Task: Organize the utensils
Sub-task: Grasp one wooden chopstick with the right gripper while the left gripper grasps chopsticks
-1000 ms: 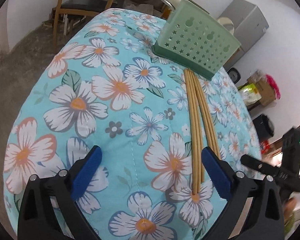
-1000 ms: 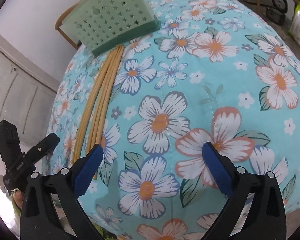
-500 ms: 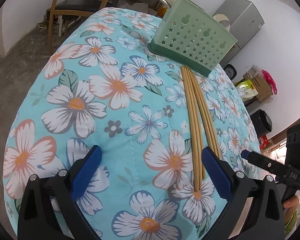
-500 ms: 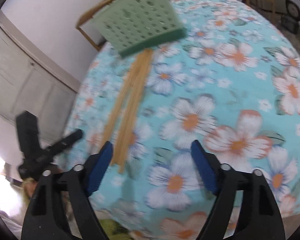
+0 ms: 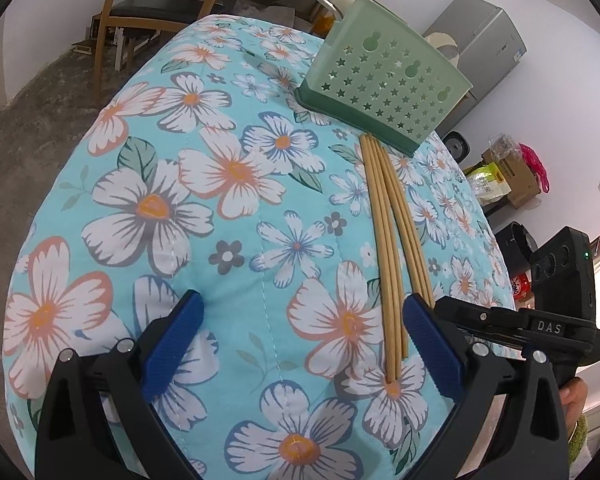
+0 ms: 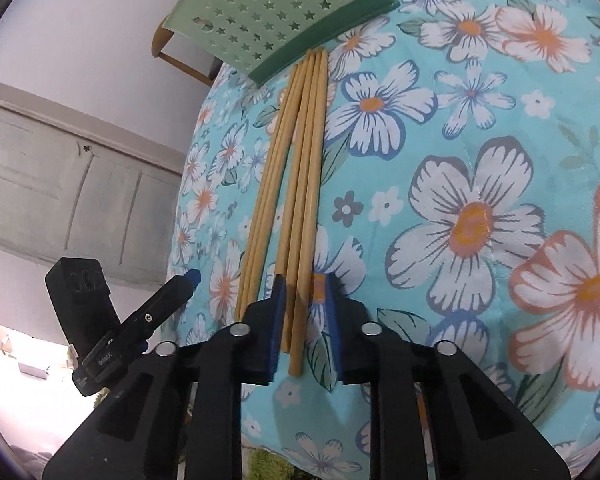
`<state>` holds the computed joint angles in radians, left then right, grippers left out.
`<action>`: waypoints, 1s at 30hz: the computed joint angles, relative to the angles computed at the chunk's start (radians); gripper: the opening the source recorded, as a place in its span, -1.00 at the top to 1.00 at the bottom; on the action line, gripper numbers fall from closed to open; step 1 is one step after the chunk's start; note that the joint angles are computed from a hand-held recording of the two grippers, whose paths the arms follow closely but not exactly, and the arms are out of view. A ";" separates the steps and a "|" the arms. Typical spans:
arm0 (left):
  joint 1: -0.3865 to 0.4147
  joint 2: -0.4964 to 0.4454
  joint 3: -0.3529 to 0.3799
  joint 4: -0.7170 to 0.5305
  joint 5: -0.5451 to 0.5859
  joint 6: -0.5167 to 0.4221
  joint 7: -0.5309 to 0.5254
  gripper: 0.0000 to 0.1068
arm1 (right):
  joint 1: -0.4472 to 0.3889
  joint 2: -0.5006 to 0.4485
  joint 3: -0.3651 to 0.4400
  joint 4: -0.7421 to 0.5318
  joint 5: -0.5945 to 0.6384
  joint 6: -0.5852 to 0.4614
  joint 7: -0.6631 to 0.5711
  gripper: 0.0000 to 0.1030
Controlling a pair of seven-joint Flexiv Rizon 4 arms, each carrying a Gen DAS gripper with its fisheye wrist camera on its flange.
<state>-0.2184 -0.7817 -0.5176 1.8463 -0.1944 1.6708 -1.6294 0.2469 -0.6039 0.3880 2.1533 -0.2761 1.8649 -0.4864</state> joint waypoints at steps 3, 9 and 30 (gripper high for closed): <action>-0.002 0.000 0.003 -0.001 0.001 0.000 0.000 -0.83 | -0.035 -0.029 0.032 -0.012 -0.016 0.011 0.007 0.85; 0.004 -0.002 -0.006 0.001 0.004 0.003 0.000 -0.83 | -0.070 -0.055 0.046 0.021 -0.033 0.120 0.049 0.91; 0.082 -0.042 -0.181 -0.022 -0.026 -0.073 0.139 0.11 | 0.042 0.046 -0.111 0.163 0.012 0.162 0.068 0.92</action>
<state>-0.1363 -0.8238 -0.6990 1.8246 -0.2209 1.5976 -1.4905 0.2888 -0.5576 0.2771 2.3163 -0.2636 2.0272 -0.4188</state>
